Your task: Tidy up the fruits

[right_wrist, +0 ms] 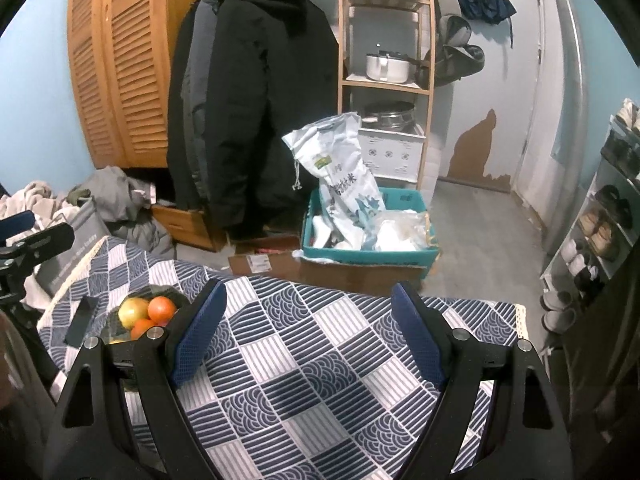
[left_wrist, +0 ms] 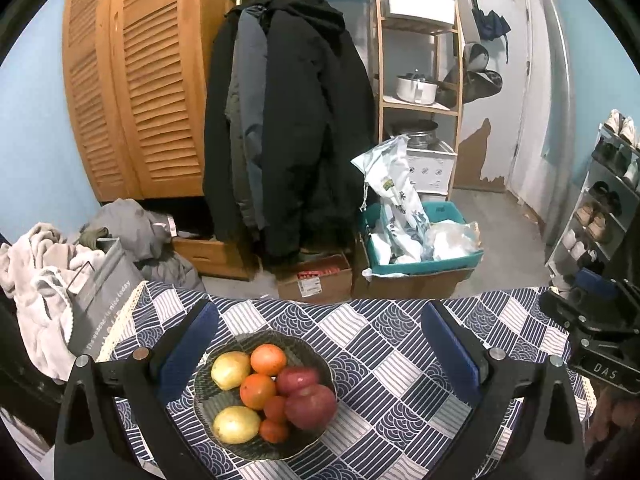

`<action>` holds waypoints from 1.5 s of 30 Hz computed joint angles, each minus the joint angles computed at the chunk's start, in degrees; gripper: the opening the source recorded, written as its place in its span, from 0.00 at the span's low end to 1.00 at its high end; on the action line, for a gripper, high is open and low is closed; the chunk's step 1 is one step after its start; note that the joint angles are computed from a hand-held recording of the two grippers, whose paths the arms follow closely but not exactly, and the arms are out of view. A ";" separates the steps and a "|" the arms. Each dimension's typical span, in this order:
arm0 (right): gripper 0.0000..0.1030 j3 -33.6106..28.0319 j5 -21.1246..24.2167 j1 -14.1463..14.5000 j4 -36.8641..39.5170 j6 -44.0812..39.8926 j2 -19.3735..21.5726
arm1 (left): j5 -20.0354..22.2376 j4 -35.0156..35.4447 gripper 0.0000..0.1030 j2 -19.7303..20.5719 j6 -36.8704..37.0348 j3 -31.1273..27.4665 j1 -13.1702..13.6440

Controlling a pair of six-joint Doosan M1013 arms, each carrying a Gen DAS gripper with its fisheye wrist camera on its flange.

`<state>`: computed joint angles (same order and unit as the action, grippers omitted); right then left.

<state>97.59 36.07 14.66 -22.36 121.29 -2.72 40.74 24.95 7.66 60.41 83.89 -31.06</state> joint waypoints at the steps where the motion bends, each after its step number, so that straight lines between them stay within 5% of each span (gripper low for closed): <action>1: 0.81 -0.03 0.04 0.03 -0.20 0.13 -0.01 | 0.06 -0.10 0.99 0.03 0.03 0.02 0.04; 45: 0.81 0.04 0.26 0.04 -0.66 0.26 -0.19 | 1.08 -0.90 0.99 0.23 1.22 -0.46 -0.08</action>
<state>97.64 36.33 14.70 -23.01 121.55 -2.92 41.81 24.05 7.89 61.63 83.43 -31.13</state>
